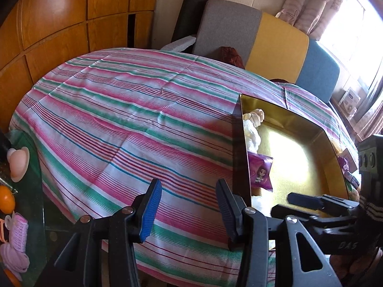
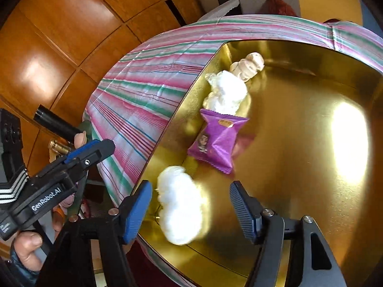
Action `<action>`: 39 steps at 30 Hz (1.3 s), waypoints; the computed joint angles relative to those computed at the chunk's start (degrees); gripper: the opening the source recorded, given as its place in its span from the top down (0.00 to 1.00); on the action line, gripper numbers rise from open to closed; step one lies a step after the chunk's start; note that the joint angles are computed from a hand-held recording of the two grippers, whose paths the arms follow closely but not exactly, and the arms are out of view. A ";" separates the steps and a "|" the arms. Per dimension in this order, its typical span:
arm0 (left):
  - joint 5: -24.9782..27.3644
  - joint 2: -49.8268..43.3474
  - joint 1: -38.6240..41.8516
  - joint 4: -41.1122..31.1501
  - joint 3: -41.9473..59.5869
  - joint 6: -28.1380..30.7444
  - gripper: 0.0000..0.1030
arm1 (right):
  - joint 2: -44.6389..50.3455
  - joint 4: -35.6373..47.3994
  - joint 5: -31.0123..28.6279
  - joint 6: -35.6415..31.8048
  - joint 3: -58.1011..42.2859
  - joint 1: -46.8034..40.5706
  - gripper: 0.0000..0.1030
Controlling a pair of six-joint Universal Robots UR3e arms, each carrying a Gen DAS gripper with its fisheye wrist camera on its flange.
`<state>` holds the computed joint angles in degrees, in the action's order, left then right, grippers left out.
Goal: Organize objects
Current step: 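Carry the plastic-wrapped white bundle into the tray and open the right gripper, then move the left gripper to the yellow sponge and grasp it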
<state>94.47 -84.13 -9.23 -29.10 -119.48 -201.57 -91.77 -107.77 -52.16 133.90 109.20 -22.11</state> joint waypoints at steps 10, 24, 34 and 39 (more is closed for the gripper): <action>2.02 -2.75 -5.52 -1.21 5.02 0.30 0.54 | -9.86 2.55 1.66 -4.59 1.84 -8.09 0.05; 3.94 -12.92 -14.59 -5.06 20.18 3.42 0.53 | -12.76 6.90 2.16 -15.76 -2.60 -27.36 0.00; 2.59 -24.77 -19.92 -12.04 37.44 5.85 0.53 | 0.00 -7.74 1.51 -8.19 -13.19 -40.38 0.00; 1.64 -32.98 -22.96 -17.08 51.57 7.32 0.53 | 11.27 -23.96 -2.57 4.46 -19.66 -43.74 0.00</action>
